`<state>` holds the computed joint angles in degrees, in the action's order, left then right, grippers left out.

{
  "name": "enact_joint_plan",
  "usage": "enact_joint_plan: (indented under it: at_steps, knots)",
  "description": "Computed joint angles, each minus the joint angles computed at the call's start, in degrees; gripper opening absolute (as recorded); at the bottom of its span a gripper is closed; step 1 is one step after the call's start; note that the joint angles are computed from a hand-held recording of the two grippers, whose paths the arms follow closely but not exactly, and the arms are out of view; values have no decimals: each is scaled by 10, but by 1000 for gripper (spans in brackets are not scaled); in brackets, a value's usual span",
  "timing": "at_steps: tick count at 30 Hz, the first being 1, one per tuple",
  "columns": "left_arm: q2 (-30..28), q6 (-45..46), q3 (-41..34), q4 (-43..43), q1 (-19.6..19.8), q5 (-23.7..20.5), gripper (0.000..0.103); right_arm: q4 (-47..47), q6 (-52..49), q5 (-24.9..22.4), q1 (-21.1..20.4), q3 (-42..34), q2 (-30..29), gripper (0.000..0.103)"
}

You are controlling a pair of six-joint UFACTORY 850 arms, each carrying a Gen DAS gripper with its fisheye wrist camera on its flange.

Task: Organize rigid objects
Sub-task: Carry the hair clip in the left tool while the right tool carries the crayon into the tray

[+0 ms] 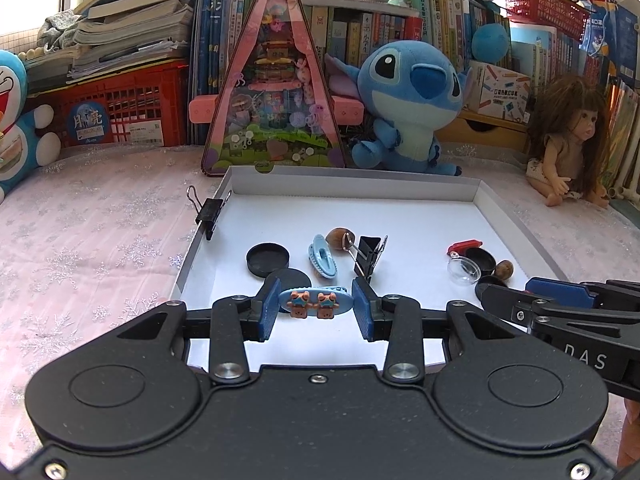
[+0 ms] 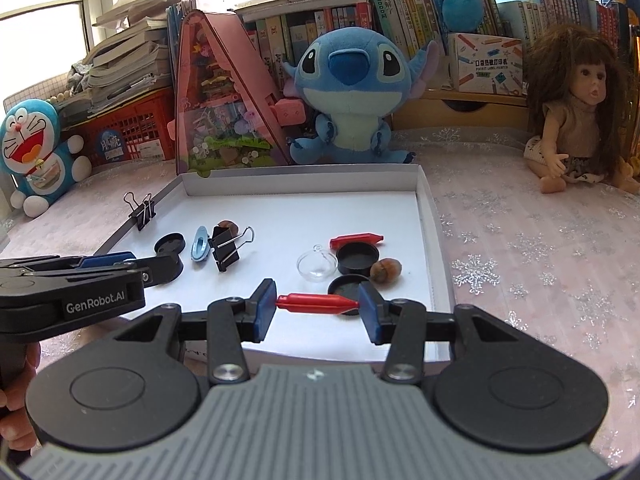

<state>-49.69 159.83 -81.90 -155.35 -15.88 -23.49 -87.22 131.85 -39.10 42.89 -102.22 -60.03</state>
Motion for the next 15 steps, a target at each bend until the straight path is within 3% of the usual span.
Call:
enact_joint_plan:
  at_steps: [15]
  knots:
    - [-25, -9, -33, 13, 0, 22, 37, 9, -25, 18, -8, -29, -20, 50]
